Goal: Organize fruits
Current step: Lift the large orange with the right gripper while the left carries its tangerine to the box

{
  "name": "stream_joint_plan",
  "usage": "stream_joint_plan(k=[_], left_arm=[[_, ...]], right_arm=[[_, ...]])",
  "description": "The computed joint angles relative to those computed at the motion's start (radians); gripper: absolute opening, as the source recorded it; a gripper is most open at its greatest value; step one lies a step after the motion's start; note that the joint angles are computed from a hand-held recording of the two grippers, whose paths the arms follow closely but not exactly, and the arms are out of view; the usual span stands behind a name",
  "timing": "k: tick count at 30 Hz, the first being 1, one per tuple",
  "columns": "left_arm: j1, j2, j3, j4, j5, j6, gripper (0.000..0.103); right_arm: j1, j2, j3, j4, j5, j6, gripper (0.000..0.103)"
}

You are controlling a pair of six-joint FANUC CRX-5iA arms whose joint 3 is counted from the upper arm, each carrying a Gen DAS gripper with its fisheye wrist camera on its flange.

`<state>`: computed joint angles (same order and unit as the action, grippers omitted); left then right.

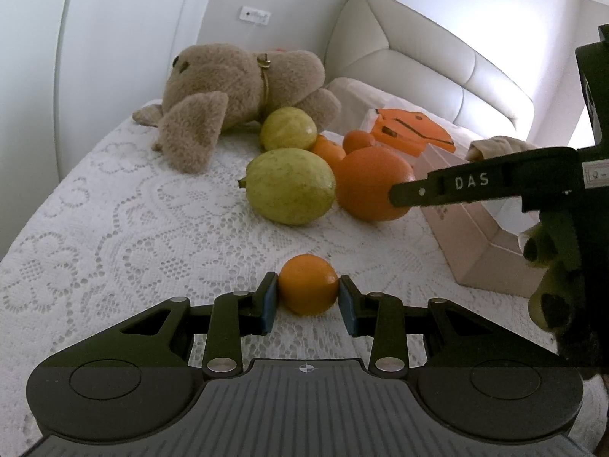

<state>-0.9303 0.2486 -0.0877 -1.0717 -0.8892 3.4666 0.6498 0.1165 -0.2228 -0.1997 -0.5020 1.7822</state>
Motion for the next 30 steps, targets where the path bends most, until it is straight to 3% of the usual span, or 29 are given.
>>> stream_joint_plan(k=[2,4,5,6,10,12,18,23,27,30], left_arm=[[0.012,-0.009,-0.007,0.007,0.019,-0.015,0.039],[0.026,-0.018,-0.015,0.01,0.039,-0.038,0.039],[0.029,-0.018,-0.015,0.007,0.036,-0.051,0.039],[0.031,-0.016,-0.013,0.006,0.03,-0.06,0.039],[0.04,-0.022,-0.029,-0.014,0.05,-0.034,0.039],[0.036,-0.027,-0.038,-0.028,0.058,-0.013,0.039],[0.036,-0.03,-0.044,-0.033,0.065,0.004,0.04],[0.041,-0.016,-0.024,-0.009,0.047,-0.044,0.042],[0.041,-0.014,-0.021,-0.006,0.044,-0.05,0.041],[0.042,-0.014,-0.02,-0.003,0.043,-0.05,0.04]], right_arm=[[-0.004,0.002,0.004,0.002,0.006,0.015,0.029],[-0.008,0.01,0.011,0.014,0.01,0.017,0.043],[-0.019,0.017,0.028,-0.012,-0.002,0.043,0.061],[-0.033,0.022,0.046,-0.05,-0.012,0.079,0.072],[-0.051,0.057,0.103,-0.086,-0.044,0.118,0.074],[-0.046,0.1,0.154,-0.062,-0.093,0.103,0.079],[-0.003,0.217,0.265,0.051,-0.217,0.046,0.079],[0.04,0.216,0.185,0.199,-0.155,-0.04,0.07],[0.038,0.189,0.158,0.191,-0.149,-0.057,0.069],[0.019,0.175,0.181,0.107,-0.196,-0.005,0.069]])
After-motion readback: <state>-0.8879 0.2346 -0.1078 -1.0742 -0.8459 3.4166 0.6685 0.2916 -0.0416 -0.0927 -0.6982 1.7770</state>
